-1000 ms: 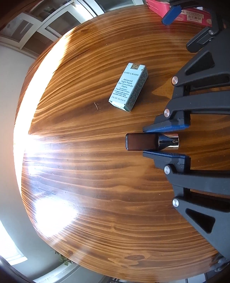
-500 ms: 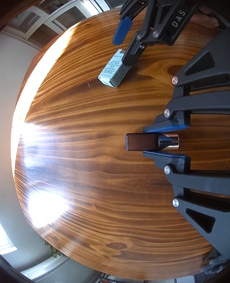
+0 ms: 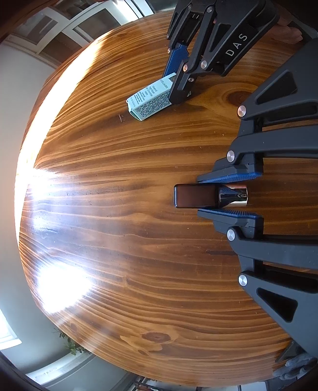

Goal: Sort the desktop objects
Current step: 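Carry the lipstick and green box over the pink tin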

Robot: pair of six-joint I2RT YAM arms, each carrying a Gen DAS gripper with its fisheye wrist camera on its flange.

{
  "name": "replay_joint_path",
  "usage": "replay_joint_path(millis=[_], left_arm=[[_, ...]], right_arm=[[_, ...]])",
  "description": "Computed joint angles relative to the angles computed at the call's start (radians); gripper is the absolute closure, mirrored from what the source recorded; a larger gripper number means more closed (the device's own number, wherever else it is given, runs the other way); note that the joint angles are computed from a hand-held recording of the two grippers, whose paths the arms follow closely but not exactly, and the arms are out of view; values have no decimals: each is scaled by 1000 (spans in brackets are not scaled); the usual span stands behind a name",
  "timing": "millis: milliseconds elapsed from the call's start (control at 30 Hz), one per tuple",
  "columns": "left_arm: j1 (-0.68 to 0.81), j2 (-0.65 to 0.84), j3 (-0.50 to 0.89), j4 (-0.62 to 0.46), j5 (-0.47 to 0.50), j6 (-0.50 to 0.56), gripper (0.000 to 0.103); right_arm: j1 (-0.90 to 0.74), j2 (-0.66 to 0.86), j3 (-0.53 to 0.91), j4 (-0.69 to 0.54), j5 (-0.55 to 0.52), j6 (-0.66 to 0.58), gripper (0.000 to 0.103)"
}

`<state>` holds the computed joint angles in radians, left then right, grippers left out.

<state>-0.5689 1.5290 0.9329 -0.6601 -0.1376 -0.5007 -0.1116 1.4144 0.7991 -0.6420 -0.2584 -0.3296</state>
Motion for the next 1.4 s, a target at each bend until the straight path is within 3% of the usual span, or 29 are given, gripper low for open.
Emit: replay_joint_path(millis=[133, 433, 600, 800, 933, 1100, 1167, 1400], left_arm=[[-27, 9, 10, -7, -6, -17, 81], [-91, -10, 23, -44, -27, -37, 81], [-154, -30, 55, -94, -53, -60, 81], [-263, -31, 111, -154, -94, -126, 81], [-348, -28, 188, -234, -127, -182, 81], [-443, -8, 263, -289, -160, -232, 81], [-476, 7, 298, -307, -170, -245, 81], [-590, 88, 422, -336, -189, -281, 81]], right_arm=[[-70, -5, 11, -71, -68, -21, 75], [-197, -180, -37, -257, -121, -92, 76], [-380, -261, -39, -404, -164, -238, 76], [-542, -273, -9, -516, -202, -343, 76], [-706, -280, 24, -616, -227, -481, 76], [-816, -260, 91, -693, -253, -571, 76], [-925, -236, 142, -766, -263, -678, 76], [-1102, -186, 238, -855, -296, -794, 76]])
